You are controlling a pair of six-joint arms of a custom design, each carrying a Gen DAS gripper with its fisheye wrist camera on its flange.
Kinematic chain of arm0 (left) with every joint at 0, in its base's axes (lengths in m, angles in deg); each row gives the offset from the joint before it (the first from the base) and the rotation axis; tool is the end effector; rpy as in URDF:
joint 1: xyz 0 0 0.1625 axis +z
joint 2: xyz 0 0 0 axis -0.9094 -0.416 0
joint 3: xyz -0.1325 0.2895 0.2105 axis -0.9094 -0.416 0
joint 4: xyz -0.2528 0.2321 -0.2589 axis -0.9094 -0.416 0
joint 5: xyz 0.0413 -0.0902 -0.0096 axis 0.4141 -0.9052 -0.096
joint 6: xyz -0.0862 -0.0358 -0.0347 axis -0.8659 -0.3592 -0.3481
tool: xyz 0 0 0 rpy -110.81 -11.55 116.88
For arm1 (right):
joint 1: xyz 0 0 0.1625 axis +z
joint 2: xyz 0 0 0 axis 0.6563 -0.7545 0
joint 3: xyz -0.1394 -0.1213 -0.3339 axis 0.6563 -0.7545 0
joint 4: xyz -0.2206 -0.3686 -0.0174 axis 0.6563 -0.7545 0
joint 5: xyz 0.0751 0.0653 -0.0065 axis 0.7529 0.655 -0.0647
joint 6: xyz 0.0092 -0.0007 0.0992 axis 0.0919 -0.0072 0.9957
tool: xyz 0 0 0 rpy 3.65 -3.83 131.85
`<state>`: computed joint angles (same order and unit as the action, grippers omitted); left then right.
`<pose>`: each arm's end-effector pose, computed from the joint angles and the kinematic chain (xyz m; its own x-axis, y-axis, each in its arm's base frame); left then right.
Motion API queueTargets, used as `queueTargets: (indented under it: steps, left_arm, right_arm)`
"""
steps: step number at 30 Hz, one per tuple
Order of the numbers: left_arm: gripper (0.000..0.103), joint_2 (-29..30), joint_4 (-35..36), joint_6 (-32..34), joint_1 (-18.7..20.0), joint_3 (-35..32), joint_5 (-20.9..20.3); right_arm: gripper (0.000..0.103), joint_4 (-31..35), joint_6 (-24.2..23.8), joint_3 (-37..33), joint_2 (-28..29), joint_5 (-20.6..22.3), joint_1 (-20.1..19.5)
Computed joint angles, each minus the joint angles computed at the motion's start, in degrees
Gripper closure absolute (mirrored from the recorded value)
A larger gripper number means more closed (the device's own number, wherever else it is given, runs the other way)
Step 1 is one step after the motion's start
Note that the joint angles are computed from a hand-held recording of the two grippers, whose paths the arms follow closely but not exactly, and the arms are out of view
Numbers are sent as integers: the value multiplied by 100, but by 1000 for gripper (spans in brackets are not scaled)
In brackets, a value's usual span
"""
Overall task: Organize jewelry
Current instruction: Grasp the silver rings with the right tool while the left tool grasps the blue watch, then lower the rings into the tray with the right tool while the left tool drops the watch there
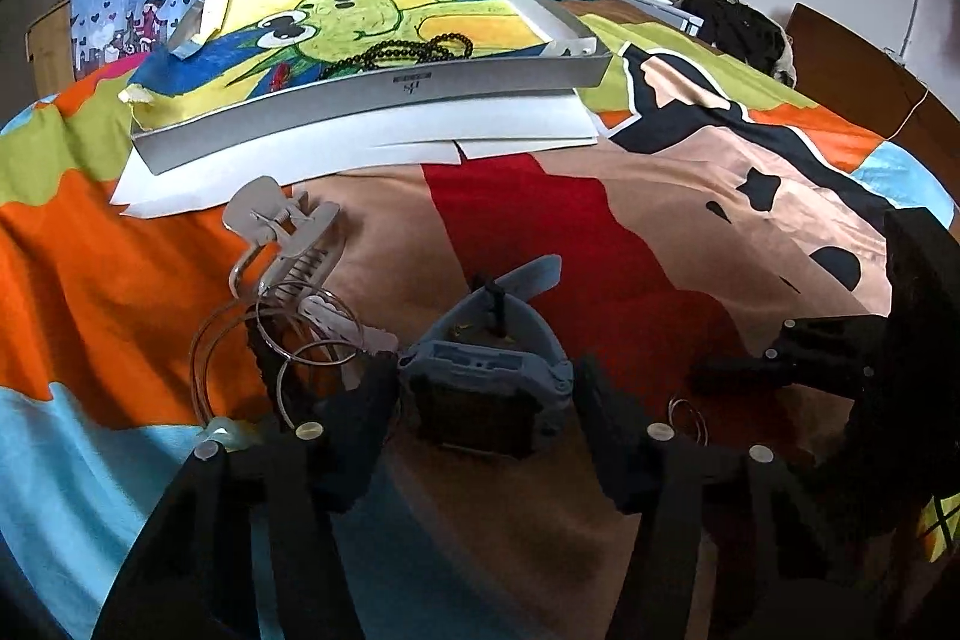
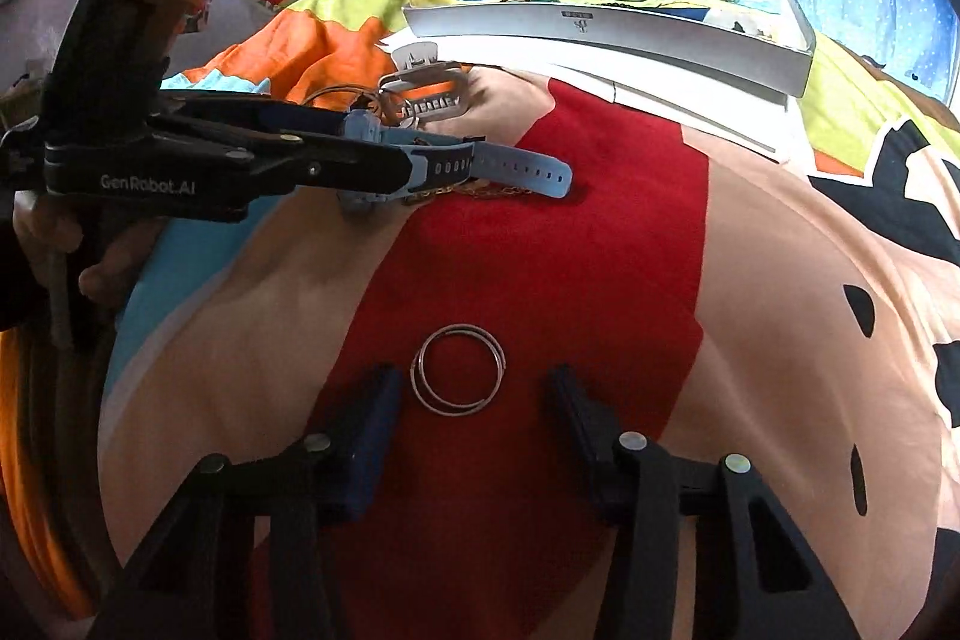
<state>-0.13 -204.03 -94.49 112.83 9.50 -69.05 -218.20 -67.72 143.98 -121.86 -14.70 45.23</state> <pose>-0.3318 -0.6554 0.0311 -0.8142 0.2022 -0.5442 0.4896 0.7430 -0.4564 0.0695 -0.6908 0.2676 -0.4433 -0.8111 0.3816 -0.8712 0.4900 0.0296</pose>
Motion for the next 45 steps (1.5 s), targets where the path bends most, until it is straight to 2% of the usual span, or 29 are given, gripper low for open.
queueTargets:
  steps: [2,4,6,12,21,27,32,35,37,40,43,45]
  left_arm:
    - [52,7,72,-52,8,-24,2]
    - [52,20,118,-98,-9,-35,51]
    - [52,33,150,-148,-36,-39,130]
    - [53,-61,47,-588,-207,201,456]
    - [53,-469,-32,-1020,-561,661,937]
    - [53,-540,-174,-1044,-567,336,1229]
    - [53,-205,-708,-190,-399,-438,1648]
    - [53,123,-975,215,-201,-1098,1889]
    - [53,320,-889,224,-45,-1535,1987]
    - [53,602,-399,-56,236,-2218,2029]
    - [53,856,-2,-179,433,-2723,2057]
    - [53,1042,208,-219,568,-3073,2059]
  right_arm:
    - [56,-23,-1,3,15,-32,12]
    - [60,-54,-8,19,12,-34,19]
    - [73,-57,28,4,21,-31,21]
    - [74,-181,9,118,-64,90,10]
    - [74,-289,287,153,-271,668,70]
    - [74,-454,403,-302,-8,1143,258]
    - [74,-657,565,-1305,764,1489,452]
    - [74,-658,643,-2085,1341,1496,564]
    - [74,-678,715,-2642,1760,1407,628]
    - [74,-543,880,-3611,2448,1128,714]
    - [74,-134,981,-4676,3152,871,782]
    - [74,46,958,-5110,3457,772,814]
